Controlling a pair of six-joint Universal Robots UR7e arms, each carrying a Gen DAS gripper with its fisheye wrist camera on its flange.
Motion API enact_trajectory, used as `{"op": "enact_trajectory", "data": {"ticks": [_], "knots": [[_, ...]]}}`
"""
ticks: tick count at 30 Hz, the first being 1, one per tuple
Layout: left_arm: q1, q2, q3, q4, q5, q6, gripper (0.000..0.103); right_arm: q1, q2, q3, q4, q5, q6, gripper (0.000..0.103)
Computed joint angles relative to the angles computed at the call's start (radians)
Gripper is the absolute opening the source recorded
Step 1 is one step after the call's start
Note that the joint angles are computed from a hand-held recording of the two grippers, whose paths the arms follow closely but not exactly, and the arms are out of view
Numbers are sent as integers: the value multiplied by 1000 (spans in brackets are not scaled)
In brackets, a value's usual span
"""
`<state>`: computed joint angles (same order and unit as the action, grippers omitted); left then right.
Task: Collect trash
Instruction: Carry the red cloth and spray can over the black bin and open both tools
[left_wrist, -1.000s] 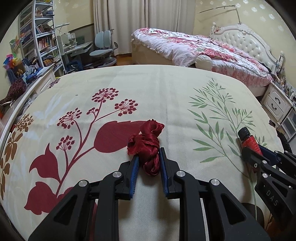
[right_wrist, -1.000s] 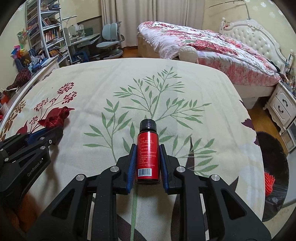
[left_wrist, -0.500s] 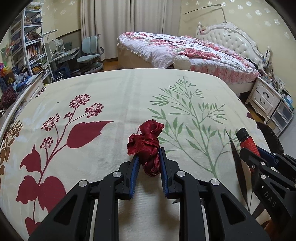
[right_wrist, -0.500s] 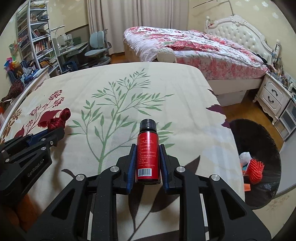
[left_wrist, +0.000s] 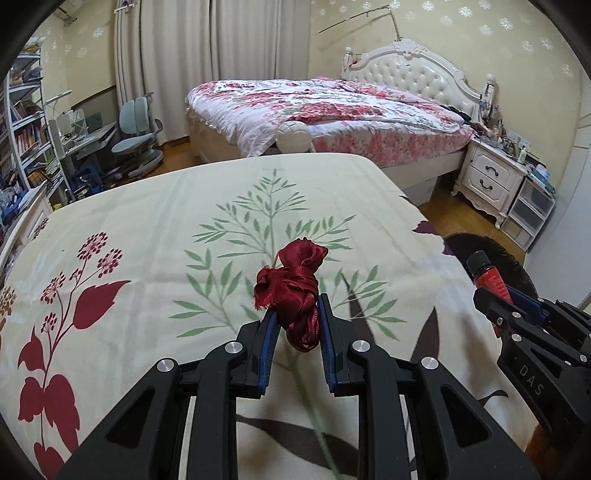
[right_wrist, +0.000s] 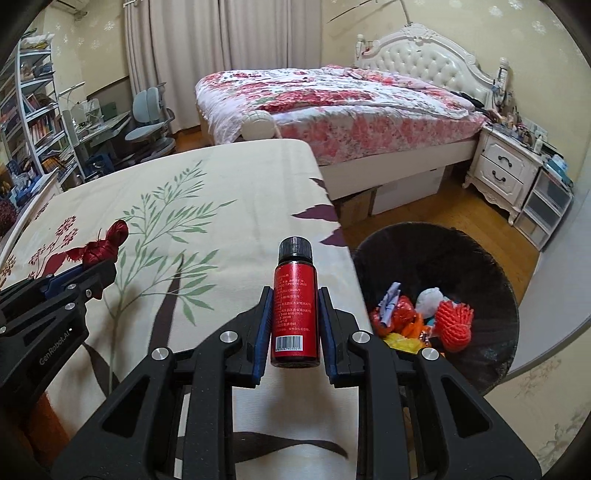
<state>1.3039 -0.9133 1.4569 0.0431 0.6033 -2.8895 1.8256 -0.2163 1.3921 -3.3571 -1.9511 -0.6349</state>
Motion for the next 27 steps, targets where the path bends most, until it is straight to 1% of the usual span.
{"op": "enact_trajectory", "data": {"ticks": [9,15,27], "knots": [[-39,97,-104,23,62,55,23,-49,-24,-21,-53,-45,23,23],[-51,171,-189,47,105,91,23,-71,-26,-45,-86,-71,20,23],[-48,322,-405,101,156,147,23,-112,-16,-117,-76,-73,42,23]]}}
